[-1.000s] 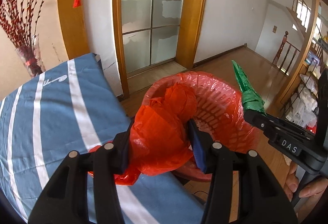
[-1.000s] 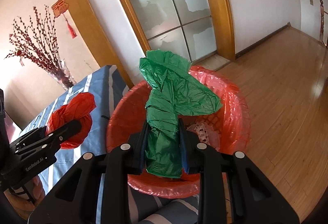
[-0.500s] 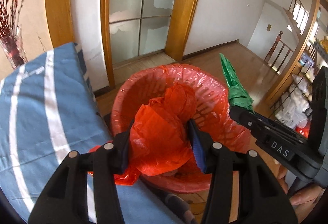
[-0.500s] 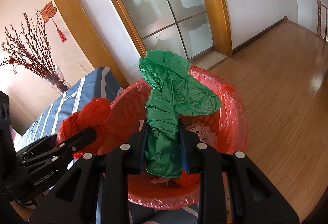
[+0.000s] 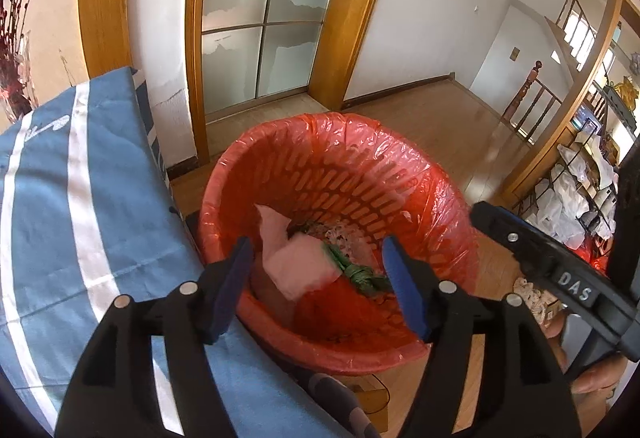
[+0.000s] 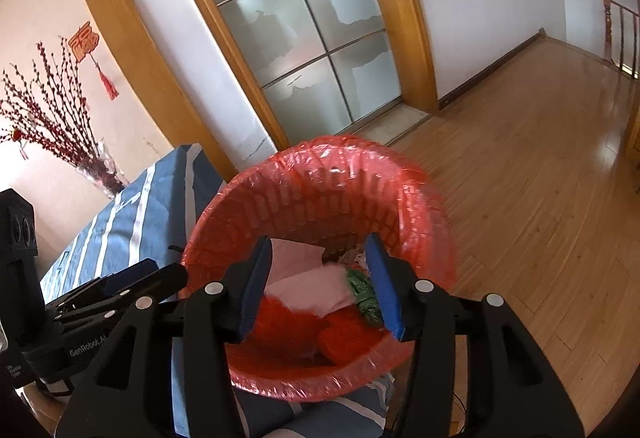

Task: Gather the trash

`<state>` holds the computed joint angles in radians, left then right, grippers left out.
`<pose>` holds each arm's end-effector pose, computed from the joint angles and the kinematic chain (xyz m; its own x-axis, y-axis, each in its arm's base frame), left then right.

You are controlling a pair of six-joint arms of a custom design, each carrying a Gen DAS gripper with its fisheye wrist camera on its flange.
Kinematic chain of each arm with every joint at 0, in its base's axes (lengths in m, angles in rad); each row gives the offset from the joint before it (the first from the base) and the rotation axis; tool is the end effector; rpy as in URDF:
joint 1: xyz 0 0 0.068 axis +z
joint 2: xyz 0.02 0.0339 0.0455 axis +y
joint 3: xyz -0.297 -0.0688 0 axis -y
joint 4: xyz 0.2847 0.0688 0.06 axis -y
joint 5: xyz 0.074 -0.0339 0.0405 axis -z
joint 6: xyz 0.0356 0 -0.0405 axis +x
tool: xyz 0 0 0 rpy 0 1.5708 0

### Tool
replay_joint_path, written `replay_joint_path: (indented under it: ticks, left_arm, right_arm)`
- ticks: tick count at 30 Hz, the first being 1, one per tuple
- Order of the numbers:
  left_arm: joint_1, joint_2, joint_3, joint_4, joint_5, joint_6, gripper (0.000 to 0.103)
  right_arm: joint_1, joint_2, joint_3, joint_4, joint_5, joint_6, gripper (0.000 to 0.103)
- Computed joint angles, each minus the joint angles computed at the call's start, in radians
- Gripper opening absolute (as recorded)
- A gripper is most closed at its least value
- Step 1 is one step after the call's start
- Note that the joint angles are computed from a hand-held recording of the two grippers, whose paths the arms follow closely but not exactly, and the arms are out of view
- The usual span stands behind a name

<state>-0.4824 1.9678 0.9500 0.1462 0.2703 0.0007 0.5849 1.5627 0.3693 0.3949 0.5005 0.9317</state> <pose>0.3545 -0.1964 0.0938 -0.6776 0.3556 -0.6437 0.5998 0.7737 -0.2039 0.2193 0.1247 0.0926 -0.5209 0.4996 -0.6921 0.3570 0.8640 0.3550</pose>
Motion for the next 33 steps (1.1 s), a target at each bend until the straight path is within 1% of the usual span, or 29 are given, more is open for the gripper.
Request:
replay_joint_path:
  ticks: [2, 3, 5, 6, 8, 9, 11, 13, 15, 18, 21, 23, 30, 33]
  left_arm:
    - [0.006, -0.029, -0.031, 0.014, -0.013, 0.002, 0.067]
    - [0.010, -0.048, -0.052, 0.027, -0.022, 0.005, 0.067]
    - [0.014, -0.091, -0.101, 0.062, -0.054, 0.011, 0.072]
    - [0.015, -0.127, -0.145, 0.096, -0.083, 0.019, 0.073]
    - [0.018, -0.184, -0.211, 0.140, -0.125, 0.040, 0.078]
    - [0.027, -0.223, -0.255, 0.168, -0.148, 0.058, 0.079]
    - [0.041, -0.290, -0.325, 0.206, -0.177, 0.077, 0.083]
    - [0.062, -0.364, -0.389, 0.229, -0.203, 0.089, 0.086]
    - [0.094, -0.436, -0.453, 0.249, -0.218, 0.095, 0.088]
    - [0.138, -0.521, -0.520, 0.264, -0.231, 0.100, 0.090]
    - [0.190, -0.625, -0.594, 0.271, -0.234, 0.119, 0.092]
    - [0.222, -0.689, -0.637, 0.270, -0.241, 0.128, 0.093]
    - [0.363, -0.866, -0.729, 0.206, -0.182, 0.147, 0.094]
    - [0.430, -0.937, -0.761, 0.176, -0.141, 0.156, 0.095]
  right_arm:
    - [0.033, -0.030, -0.002, -0.041, 0.047, 0.011, 0.054]
    - [0.070, -0.053, 0.002, -0.084, 0.095, 0.027, 0.056]
    - [0.117, -0.078, 0.009, -0.129, 0.152, 0.045, 0.065]
    - [0.156, -0.093, 0.015, -0.161, 0.194, 0.062, 0.067]
    - [0.218, -0.110, 0.031, -0.216, 0.258, 0.088, 0.077]
    - [0.268, -0.114, 0.048, -0.260, 0.308, 0.116, 0.080]
    - [0.333, -0.113, 0.073, -0.313, 0.366, 0.153, 0.088]
    - [0.385, -0.108, 0.100, -0.363, 0.410, 0.192, 0.092]
    - [0.426, -0.098, 0.128, -0.405, 0.433, 0.219, 0.093]
    - [0.495, -0.080, 0.169, -0.461, 0.476, 0.265, 0.098]
    - [0.562, -0.049, 0.228, -0.557, 0.532, 0.320, 0.100]
    - [0.609, -0.013, 0.284, -0.647, 0.572, 0.371, 0.100]
    - [0.703, 0.079, 0.412, -0.832, 0.618, 0.492, 0.101]
    - [0.744, 0.129, 0.476, -0.939, 0.637, 0.581, 0.101]
